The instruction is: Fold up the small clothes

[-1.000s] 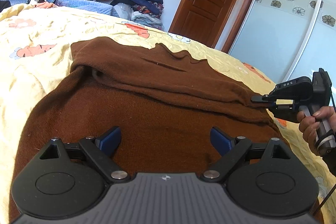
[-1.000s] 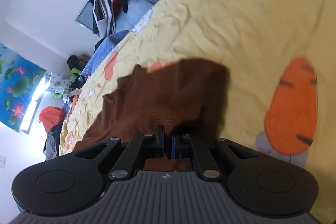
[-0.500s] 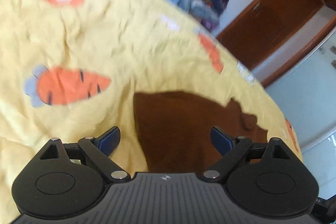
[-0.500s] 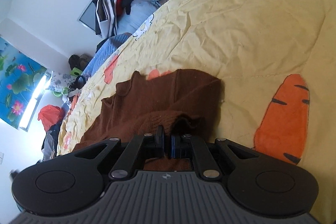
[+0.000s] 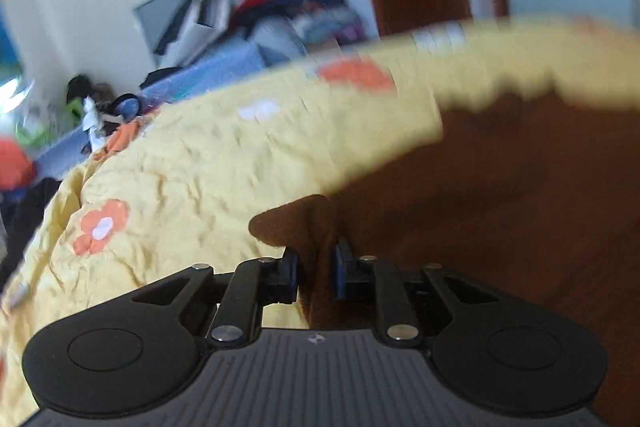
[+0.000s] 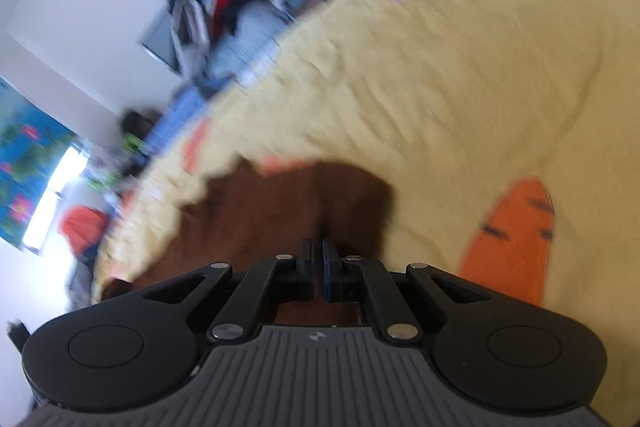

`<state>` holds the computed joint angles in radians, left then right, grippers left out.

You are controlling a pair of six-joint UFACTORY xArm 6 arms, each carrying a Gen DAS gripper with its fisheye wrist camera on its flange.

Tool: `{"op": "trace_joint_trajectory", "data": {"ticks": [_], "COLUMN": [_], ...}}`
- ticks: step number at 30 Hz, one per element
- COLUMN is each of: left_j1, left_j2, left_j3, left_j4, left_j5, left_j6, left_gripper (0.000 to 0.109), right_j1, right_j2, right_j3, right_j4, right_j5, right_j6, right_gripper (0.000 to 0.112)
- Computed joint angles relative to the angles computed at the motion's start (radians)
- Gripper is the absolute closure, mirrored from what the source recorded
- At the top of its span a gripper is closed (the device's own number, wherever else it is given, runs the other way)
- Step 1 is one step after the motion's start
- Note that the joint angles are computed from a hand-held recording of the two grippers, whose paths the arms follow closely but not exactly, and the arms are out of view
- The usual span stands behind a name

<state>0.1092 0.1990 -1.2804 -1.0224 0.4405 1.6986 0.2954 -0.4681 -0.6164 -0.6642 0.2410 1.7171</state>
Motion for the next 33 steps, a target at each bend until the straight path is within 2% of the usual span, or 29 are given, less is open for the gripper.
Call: {"op": "trace_joint_trajectory", "data": {"ticks": [1,3,5,7,8,10,12,14,15,16,17,20,22,23,24,26,28,30,33], "left_j1": [-0.003,0.018,0.034,0.041,0.052,0.049,0.033,0.021,0.015,0.016,0.023,0.051,0.05,0.05,0.053,0.062,0.067,0.068,0.065], "left_j2": [-0.018,-0.06,-0.091,-0.116,-0.129,-0.141,-0.139,-0.131,-0.125,-0.121,-0.119,-0.115,-0.107,-0.098,-0.087,-0.069,-0.061,-0.059,-0.067], "left_j3": [0.024,0.052,0.062,0.063,0.065,0.067,0.078,0.097,0.1,0.108,0.11,0.108,0.098,0.086,0.072,0.048,0.04,0.042,0.06], "left_j4": [-0.026,-0.199,-0.367,-0.54,-0.566,-0.513,-0.47,-0.425,-0.402,-0.401,-0.4,-0.366,-0.357,-0.338,-0.315,-0.282,-0.253,-0.245,-0.24], "left_j5": [-0.024,0.0,0.016,0.038,0.072,0.111,0.11,0.104,0.097,0.098,0.111,0.173,0.165,0.162,0.167,0.179,0.188,0.19,0.183], "left_j6": [0.037,0.177,0.281,0.381,0.386,0.326,0.31,0.295,0.277,0.277,0.272,0.234,0.227,0.198,0.158,0.084,0.026,0.015,0.026], "left_gripper": [0.089,0.076,0.034,0.016,0.016,0.016,0.016,0.016,0.016,0.016,0.016,0.016,0.016,0.016,0.016,0.016,0.016,0.016,0.016], "right_j1": [0.004,0.009,0.022,0.022,0.017,0.012,0.016,0.016,0.018,0.02,0.024,0.042,0.03,0.024,0.017,0.002,0.001,0.006,0.003], "right_j2": [0.006,-0.003,-0.01,0.003,0.013,0.046,0.089,0.126,0.135,0.14,0.142,0.111,0.081,0.067,0.057,0.051,0.065,0.09,0.114], "right_j3": [0.005,0.002,-0.02,-0.044,-0.055,-0.078,-0.104,-0.125,-0.133,-0.138,-0.139,-0.152,-0.134,-0.125,-0.116,-0.099,-0.099,-0.111,-0.117], "right_j4": [-0.005,-0.111,-0.197,-0.181,-0.164,-0.094,-0.013,-0.003,-0.008,0.029,0.066,0.038,0.03,0.001,-0.016,0.002,0.029,0.092,0.085], "right_j5": [-0.008,-0.009,0.023,0.03,0.023,0.012,0.016,0.012,0.012,0.009,0.002,0.078,0.097,0.098,0.091,0.053,0.038,0.049,0.024], "right_j6": [0.006,0.112,0.182,0.147,0.124,0.055,-0.024,-0.043,-0.043,-0.083,-0.125,-0.159,-0.144,-0.122,-0.098,-0.094,-0.119,-0.168,-0.153], "right_gripper": [0.102,0.099,0.087,0.073,0.073,0.072,0.073,0.073,0.079,0.103,0.105,0.105,0.104,0.098,0.097,0.089,0.089,0.088,0.084]}}
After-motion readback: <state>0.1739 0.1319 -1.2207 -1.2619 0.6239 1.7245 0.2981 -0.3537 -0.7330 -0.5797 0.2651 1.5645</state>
